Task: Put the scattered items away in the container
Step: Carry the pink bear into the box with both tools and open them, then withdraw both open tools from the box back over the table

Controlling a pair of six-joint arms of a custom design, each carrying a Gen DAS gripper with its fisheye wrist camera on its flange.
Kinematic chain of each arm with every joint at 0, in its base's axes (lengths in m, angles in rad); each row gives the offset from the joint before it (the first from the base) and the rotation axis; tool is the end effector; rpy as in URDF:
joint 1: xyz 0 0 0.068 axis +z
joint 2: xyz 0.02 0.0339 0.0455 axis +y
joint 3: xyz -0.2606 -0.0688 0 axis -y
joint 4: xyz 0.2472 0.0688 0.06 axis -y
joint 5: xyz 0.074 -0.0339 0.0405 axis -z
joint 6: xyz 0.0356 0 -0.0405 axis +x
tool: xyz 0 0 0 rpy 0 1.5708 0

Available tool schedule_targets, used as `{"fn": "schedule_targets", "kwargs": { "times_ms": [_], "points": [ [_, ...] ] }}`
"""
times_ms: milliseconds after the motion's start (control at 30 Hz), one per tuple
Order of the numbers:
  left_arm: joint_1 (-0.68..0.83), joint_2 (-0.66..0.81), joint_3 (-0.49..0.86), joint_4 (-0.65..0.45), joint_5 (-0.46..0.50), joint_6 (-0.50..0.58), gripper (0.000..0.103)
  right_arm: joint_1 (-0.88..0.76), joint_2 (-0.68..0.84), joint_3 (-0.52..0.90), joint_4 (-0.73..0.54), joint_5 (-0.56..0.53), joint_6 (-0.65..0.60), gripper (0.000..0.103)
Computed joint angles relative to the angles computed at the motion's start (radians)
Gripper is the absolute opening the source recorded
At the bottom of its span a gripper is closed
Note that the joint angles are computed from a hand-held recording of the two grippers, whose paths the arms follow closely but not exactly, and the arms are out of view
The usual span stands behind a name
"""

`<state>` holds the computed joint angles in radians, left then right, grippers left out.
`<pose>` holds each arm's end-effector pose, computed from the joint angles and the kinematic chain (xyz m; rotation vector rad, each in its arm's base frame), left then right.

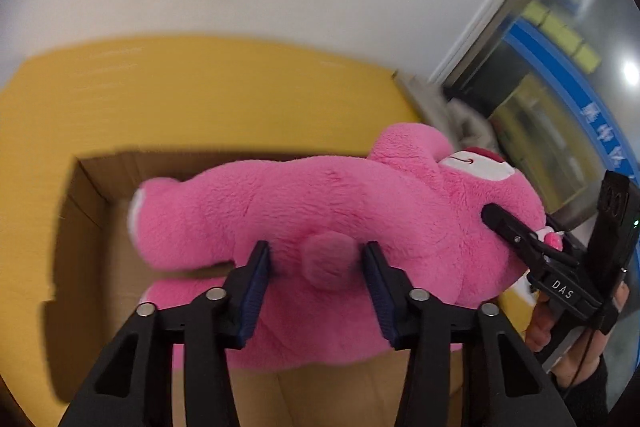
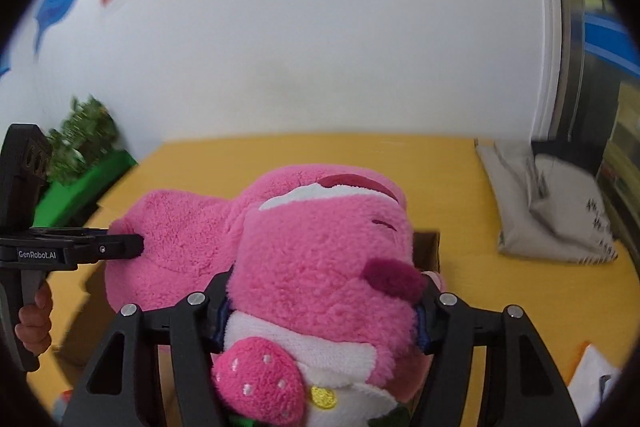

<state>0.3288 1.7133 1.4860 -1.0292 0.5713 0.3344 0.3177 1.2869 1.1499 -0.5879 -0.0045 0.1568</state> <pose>0.3313 0.0927 0.2754 0.1285 2.6033 -0.5887 0.2680 0.0883 0.3167 -0.1878 2.3008 0.2493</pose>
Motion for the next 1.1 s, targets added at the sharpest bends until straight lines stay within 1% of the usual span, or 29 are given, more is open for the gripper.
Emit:
{"fn": "schedule_targets", "kwargs": {
  "times_ms": [33, 67, 100, 133, 167, 200, 267, 333, 400, 467, 533, 633, 667, 700, 767, 800, 833, 867, 900, 933, 1000, 1100],
  "points": [
    [-0.012, 0.038, -0.014, 0.017, 0.005, 0.001, 0.054, -0.01, 0.059, -0.007, -0.001, 0.013, 0.014, 0.069],
    [-0.01, 0.046, -0.033, 0.047, 0.023, -0.009, 0.059, -0.031, 0.11, -0.019, -0.007, 0.016, 0.038, 0.075],
    [-0.003, 0.038, -0.047, 0.071, 0.037, -0.02, 0.068, -0.057, 0.127, -0.035, 0.002, -0.004, 0.056, 0.078],
    [0.006, 0.032, -0.046, 0.07, 0.043, -0.02, 0.076, -0.087, 0.116, -0.057, 0.02, -0.04, 0.06, 0.084],
    [0.013, 0.027, -0.04, 0.057, 0.038, -0.012, 0.078, -0.106, 0.092, -0.066, 0.014, -0.062, 0.048, 0.087],
    [0.024, 0.012, -0.035, 0.039, 0.026, 0.0, 0.079, -0.113, 0.074, -0.059, -0.006, -0.068, 0.032, 0.087],
    [0.055, -0.061, -0.058, 0.019, 0.013, 0.027, 0.079, -0.099, 0.001, -0.047, -0.052, -0.022, -0.002, 0.087],
    [0.133, -0.145, -0.068, -0.04, 0.036, 0.108, 0.081, -0.084, -0.098, -0.057, -0.08, 0.01, -0.014, 0.088],
    [0.232, -0.222, -0.093, -0.12, 0.06, 0.23, 0.088, -0.079, -0.222, -0.073, -0.143, -0.045, -0.033, 0.089],
    [0.295, -0.279, -0.138, -0.138, 0.019, 0.296, 0.088, -0.056, -0.285, -0.081, -0.204, -0.062, -0.053, 0.093],
    [0.348, -0.313, -0.2, -0.147, -0.035, 0.358, 0.088, 0.012, -0.281, -0.086, -0.223, -0.009, -0.06, 0.093],
    [0.425, -0.314, -0.299, -0.144, -0.102, 0.415, 0.087, 0.019, -0.191, -0.09, -0.166, 0.026, 0.005, 0.093],
    [0.447, -0.318, -0.329, -0.144, -0.113, 0.431, 0.087, 0.044, -0.169, -0.085, -0.14, 0.071, 0.038, 0.093],
    [0.468, -0.327, -0.356, -0.147, -0.119, 0.45, 0.087, 0.056, -0.138, -0.076, -0.102, 0.1, 0.04, 0.093],
    [0.478, -0.348, -0.414, -0.144, -0.144, 0.475, 0.087, 0.074, -0.048, -0.039, -0.03, 0.113, -0.012, 0.093],
    [0.466, -0.374, -0.449, -0.118, -0.168, 0.475, 0.087, 0.086, 0.004, -0.01, -0.017, 0.123, -0.046, 0.093],
    [0.448, -0.407, -0.486, -0.082, -0.201, 0.471, 0.087, 0.098, 0.08, 0.032, -0.019, 0.148, -0.087, 0.093],
    [0.421, -0.434, -0.512, -0.052, -0.234, 0.454, 0.087, 0.103, 0.166, 0.085, -0.059, 0.172, -0.103, 0.093],
    [0.401, -0.451, -0.529, -0.033, -0.258, 0.443, 0.087, 0.091, 0.258, 0.136, -0.121, 0.174, -0.093, 0.094],
    [0.393, -0.459, -0.538, -0.025, -0.269, 0.439, 0.087, 0.072, 0.3, 0.139, -0.126, 0.153, -0.077, 0.094],
    [0.4, -0.461, -0.537, -0.034, -0.263, 0.449, 0.087, 0.044, 0.294, 0.112, -0.091, 0.112, -0.049, 0.095],
    [0.419, -0.477, -0.542, -0.065, -0.257, 0.489, 0.087, 0.047, 0.293, 0.14, -0.15, 0.116, -0.066, 0.095]
  ]
}}
